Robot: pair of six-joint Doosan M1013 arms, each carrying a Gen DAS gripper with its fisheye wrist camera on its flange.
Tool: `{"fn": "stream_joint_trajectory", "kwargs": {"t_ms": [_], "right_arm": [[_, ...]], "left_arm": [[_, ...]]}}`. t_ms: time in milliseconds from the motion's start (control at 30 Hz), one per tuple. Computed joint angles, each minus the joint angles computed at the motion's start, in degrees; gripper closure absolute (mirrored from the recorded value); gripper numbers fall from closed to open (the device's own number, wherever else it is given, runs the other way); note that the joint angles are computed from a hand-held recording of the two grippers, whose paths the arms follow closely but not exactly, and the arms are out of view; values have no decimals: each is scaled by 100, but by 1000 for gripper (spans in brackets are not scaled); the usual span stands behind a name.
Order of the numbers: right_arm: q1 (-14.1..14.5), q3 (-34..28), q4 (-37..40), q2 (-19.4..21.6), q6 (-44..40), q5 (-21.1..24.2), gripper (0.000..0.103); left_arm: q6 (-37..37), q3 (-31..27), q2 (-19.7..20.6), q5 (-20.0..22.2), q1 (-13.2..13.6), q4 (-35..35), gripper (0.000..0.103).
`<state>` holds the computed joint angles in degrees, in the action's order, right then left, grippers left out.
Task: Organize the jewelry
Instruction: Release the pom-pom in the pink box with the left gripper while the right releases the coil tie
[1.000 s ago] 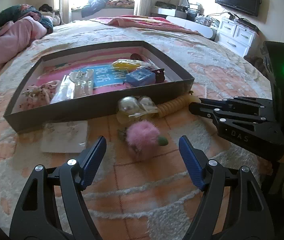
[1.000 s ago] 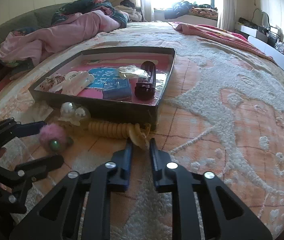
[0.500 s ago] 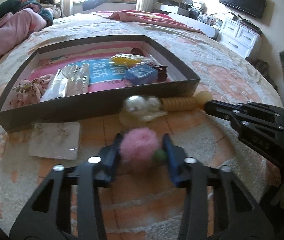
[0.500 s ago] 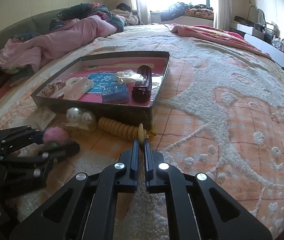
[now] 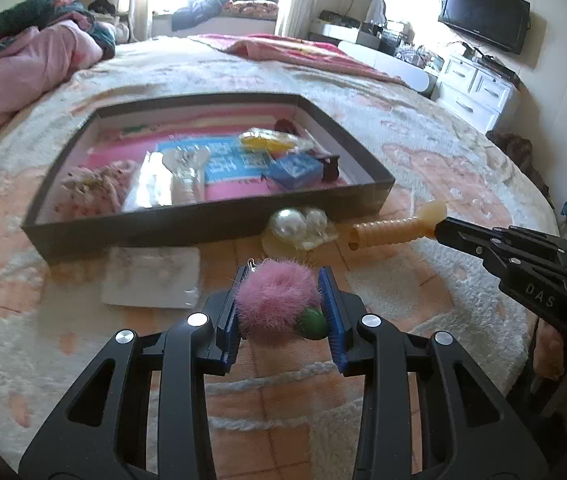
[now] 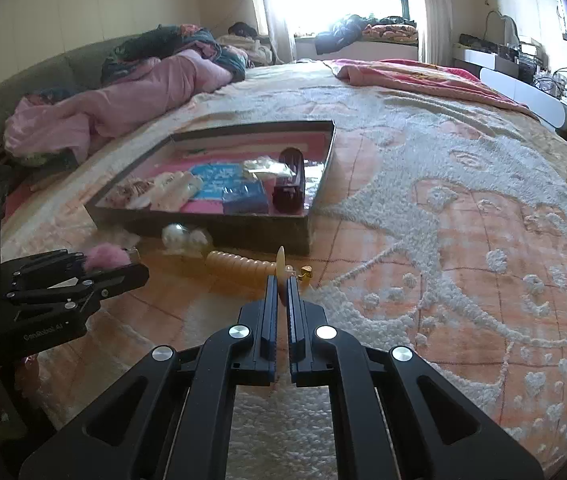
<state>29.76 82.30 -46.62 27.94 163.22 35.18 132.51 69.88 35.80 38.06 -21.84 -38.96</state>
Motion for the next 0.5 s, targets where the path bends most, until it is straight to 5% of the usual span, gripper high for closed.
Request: {"fn": "stream_joint_trajectory", "kwargs": {"t_ms": [500], "right_arm": [[111,-466,-227,121,-206,-179,99]], "left_arm": [[-3,-15,-94,-314,223,-268,76]]}}
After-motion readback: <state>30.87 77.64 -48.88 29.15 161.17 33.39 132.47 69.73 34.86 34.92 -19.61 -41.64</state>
